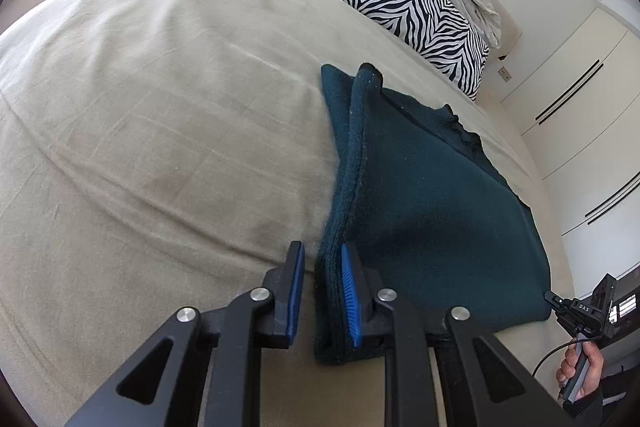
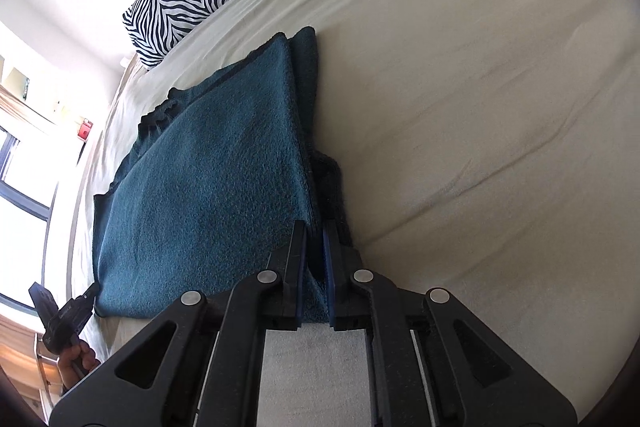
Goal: Fold small clothes
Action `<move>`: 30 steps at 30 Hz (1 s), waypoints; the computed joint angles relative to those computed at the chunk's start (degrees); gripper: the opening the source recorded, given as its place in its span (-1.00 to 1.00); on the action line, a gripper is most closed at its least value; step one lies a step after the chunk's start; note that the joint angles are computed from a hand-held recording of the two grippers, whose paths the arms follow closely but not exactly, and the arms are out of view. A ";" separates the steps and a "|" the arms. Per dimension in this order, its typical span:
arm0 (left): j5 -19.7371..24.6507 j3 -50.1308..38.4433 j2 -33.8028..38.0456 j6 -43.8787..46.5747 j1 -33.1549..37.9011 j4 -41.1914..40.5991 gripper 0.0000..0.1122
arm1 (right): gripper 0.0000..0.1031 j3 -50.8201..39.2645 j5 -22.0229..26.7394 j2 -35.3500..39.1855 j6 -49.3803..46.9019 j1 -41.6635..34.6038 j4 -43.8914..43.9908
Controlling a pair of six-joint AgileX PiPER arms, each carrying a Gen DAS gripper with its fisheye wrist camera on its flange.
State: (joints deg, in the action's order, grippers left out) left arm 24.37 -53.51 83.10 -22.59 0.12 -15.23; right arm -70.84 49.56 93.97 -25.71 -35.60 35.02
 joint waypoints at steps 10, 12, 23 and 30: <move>10.18 -26.90 13.53 -16.96 -8.29 28.80 -0.15 | -0.41 -19.77 4.04 7.58 3.73 12.16 5.14; 14.47 -36.44 21.10 -15.66 -10.00 30.20 -0.15 | -0.41 -27.77 5.85 14.38 5.21 16.59 7.14; 16.57 -48.73 36.05 -9.75 -8.27 29.88 0.06 | -0.71 -41.86 5.65 36.40 9.19 15.31 26.64; 16.53 -48.53 36.61 -13.42 -10.23 35.57 0.15 | -0.76 -28.03 -4.65 27.88 4.38 4.56 30.86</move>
